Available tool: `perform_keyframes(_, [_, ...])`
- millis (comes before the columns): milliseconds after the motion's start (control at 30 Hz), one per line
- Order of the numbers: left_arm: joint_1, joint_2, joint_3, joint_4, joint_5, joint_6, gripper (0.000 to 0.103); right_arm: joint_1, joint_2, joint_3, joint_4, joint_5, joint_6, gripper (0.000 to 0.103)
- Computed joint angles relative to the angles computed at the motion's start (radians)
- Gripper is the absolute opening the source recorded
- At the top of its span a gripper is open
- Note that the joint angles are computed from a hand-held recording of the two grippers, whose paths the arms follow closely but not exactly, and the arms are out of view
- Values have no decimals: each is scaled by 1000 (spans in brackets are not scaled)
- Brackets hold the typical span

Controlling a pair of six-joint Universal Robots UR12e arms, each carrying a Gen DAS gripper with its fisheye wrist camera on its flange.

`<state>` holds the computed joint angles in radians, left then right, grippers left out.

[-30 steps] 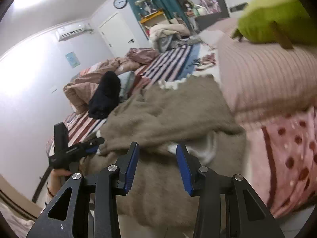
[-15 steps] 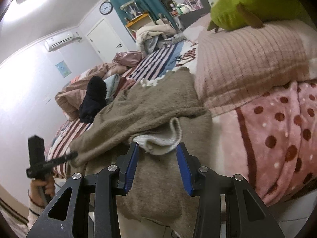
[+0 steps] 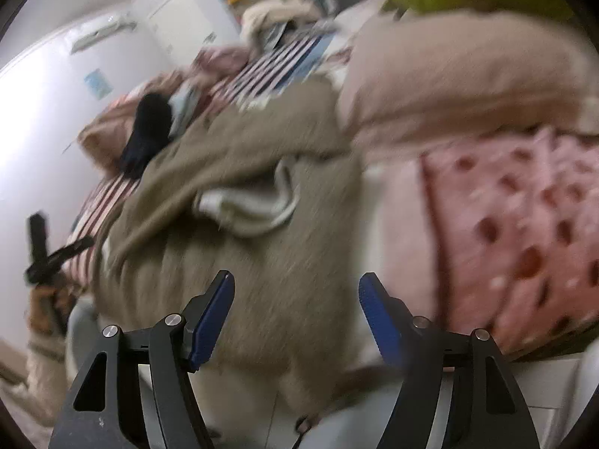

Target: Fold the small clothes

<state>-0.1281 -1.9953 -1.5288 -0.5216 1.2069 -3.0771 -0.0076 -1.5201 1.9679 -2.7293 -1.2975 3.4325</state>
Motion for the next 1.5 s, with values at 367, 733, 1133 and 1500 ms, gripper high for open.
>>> perform_keyframes(367, [-7, -15, 5, -89, -71, 50, 39, -3, 47, -18, 28, 151, -115, 61])
perform_keyframes(733, [-5, 40, -56, 57, -157, -2, 10, 7, 81, -24, -203, 215, 7, 10])
perform_keyframes(1133, [47, 184, -182, 187, -317, -61, 10, 16, 3, -2, -363, 322, 55, 6])
perform_keyframes(1500, [-21, -17, 118, 97, -54, -62, 10, 10, 121, -221, -167, 48, 23, 6])
